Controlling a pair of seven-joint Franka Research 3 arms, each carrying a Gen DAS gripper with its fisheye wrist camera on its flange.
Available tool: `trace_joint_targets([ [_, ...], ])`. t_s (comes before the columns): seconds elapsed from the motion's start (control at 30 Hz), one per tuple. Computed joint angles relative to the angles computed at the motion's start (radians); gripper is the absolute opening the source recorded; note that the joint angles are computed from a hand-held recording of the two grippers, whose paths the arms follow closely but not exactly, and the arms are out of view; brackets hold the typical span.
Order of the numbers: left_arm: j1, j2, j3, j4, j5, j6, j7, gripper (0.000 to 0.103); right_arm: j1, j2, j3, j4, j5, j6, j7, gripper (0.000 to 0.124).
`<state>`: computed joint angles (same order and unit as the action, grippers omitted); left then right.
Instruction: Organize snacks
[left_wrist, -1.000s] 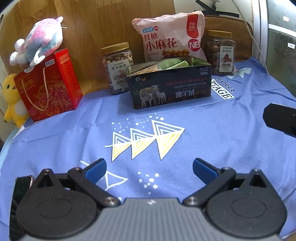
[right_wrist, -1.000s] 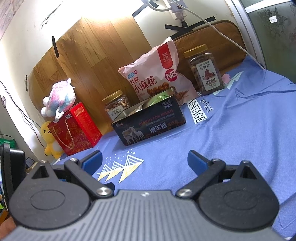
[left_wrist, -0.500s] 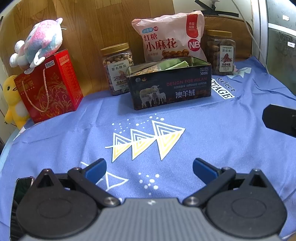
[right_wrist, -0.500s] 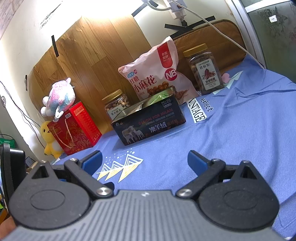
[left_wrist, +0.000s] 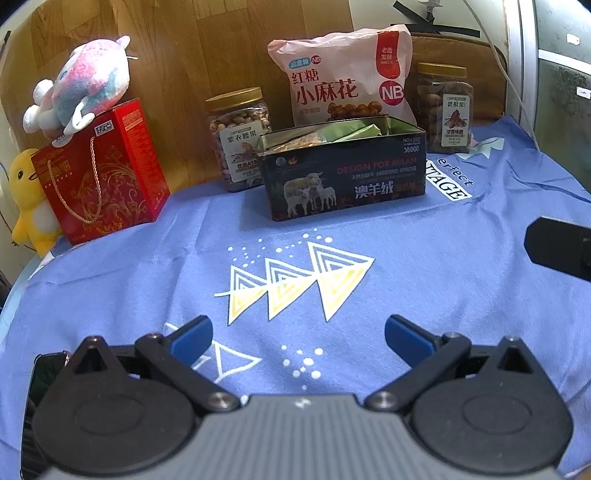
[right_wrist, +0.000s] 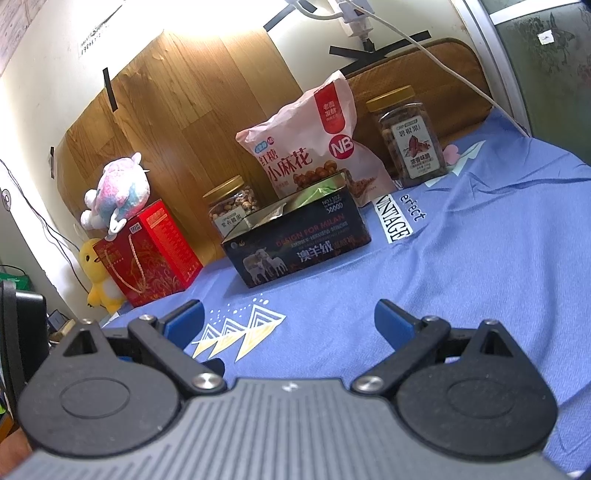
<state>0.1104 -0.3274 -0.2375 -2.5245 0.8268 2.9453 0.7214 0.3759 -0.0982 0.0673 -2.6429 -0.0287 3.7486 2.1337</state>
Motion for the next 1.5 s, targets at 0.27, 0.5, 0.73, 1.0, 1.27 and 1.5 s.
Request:
trace_joint_targets([
  [0.27, 0.004, -0.001, -0.004, 0.001, 0.012, -0.007, -0.019, 0.103, 0.001, -0.002, -0.001, -0.001, -0.002, -0.002, 0.003, 0.100],
  [0.5, 0.013, -0.003, -0.011, 0.004, 0.044, -0.010, -0.048, 0.103, 0.001, -0.002, 0.001, 0.001, 0.003, -0.003, -0.002, 0.100],
  [0.73, 0.010, -0.007, 0.000, -0.001, 0.046, 0.008, -0.051, 0.103, 0.003, -0.002, 0.001, -0.001, 0.002, -0.001, -0.003, 0.100],
  [1.0, 0.042, -0.019, -0.032, -0.005, 0.102, 0.026, -0.095, 0.103, 0.002, -0.003, -0.002, -0.002, -0.004, 0.000, 0.002, 0.100],
  [1.27, 0.084, -0.027, -0.066, 0.009, 0.222, 0.009, -0.212, 0.103, 0.002, -0.003, 0.000, -0.003, 0.001, -0.003, 0.000, 0.100],
  [1.5, 0.047, -0.022, -0.033, 0.015, 0.263, -0.003, -0.234, 0.103, 0.002, -0.004, -0.003, -0.004, -0.007, -0.004, 0.007, 0.100],
])
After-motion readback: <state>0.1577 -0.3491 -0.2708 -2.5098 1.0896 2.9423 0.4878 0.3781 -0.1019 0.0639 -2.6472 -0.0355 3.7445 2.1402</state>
